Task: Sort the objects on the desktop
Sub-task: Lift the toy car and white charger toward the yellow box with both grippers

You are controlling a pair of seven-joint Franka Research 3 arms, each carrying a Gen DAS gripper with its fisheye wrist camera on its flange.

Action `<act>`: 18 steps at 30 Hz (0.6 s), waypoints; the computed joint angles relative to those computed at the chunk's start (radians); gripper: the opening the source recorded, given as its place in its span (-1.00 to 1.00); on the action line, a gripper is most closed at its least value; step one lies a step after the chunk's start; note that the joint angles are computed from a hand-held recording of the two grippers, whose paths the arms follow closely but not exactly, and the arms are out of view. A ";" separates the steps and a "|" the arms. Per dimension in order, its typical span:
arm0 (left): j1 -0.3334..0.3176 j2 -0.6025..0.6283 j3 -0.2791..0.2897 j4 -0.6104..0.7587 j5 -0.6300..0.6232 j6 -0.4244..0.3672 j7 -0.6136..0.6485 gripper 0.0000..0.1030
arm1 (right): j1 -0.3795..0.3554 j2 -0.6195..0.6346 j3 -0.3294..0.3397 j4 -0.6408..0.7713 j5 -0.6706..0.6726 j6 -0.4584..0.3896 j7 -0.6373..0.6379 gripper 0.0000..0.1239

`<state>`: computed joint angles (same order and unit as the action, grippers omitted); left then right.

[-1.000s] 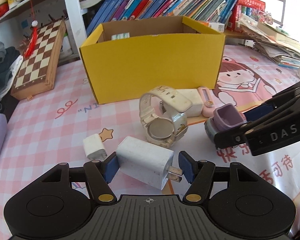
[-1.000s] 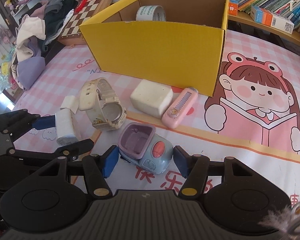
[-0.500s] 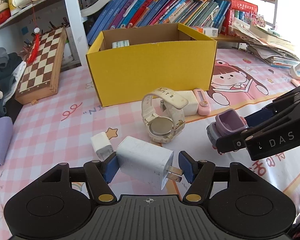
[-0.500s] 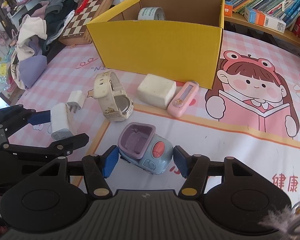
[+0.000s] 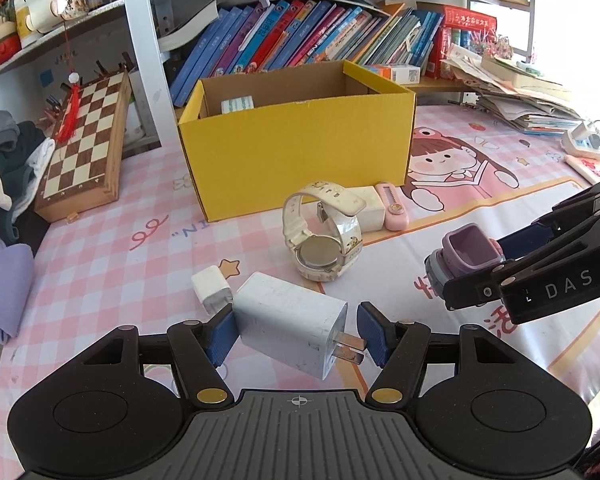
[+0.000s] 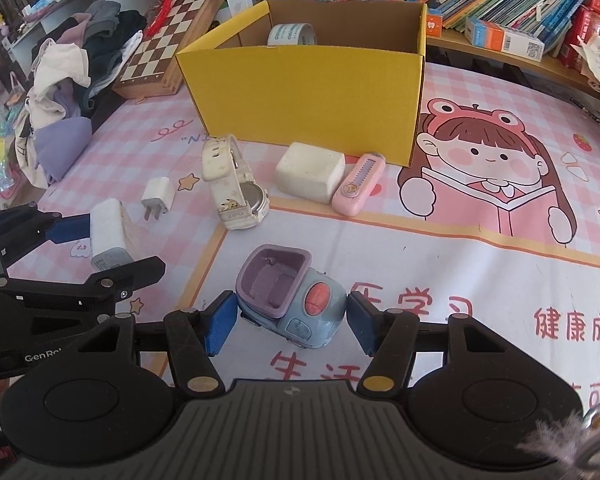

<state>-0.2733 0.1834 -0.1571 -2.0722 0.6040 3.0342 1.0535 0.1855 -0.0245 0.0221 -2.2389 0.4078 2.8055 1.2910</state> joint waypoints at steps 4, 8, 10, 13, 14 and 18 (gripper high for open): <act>0.010 -0.015 -0.005 -0.022 -0.009 0.021 0.021 0.24 | 0.002 -0.025 0.005 -0.030 -0.039 0.021 0.052 -0.06; 0.016 -0.032 -0.004 -0.044 -0.012 0.047 0.033 0.24 | 0.003 -0.052 0.011 -0.061 -0.082 0.044 0.109 -0.06; 0.020 -0.042 -0.003 -0.056 -0.012 0.062 0.037 0.24 | 0.002 -0.065 0.015 -0.076 -0.107 0.056 0.139 -0.06; 0.035 -0.055 -0.014 -0.072 -0.036 0.085 0.067 0.24 | -0.002 -0.085 0.023 -0.098 -0.149 0.077 0.190 -0.06; 0.041 -0.059 -0.018 -0.077 -0.047 0.093 0.080 0.24 | -0.004 -0.091 0.026 -0.104 -0.162 0.083 0.207 -0.06; 0.055 -0.075 -0.030 -0.100 -0.084 0.123 0.127 0.24 | -0.009 -0.112 0.034 -0.122 -0.200 0.091 0.260 -0.06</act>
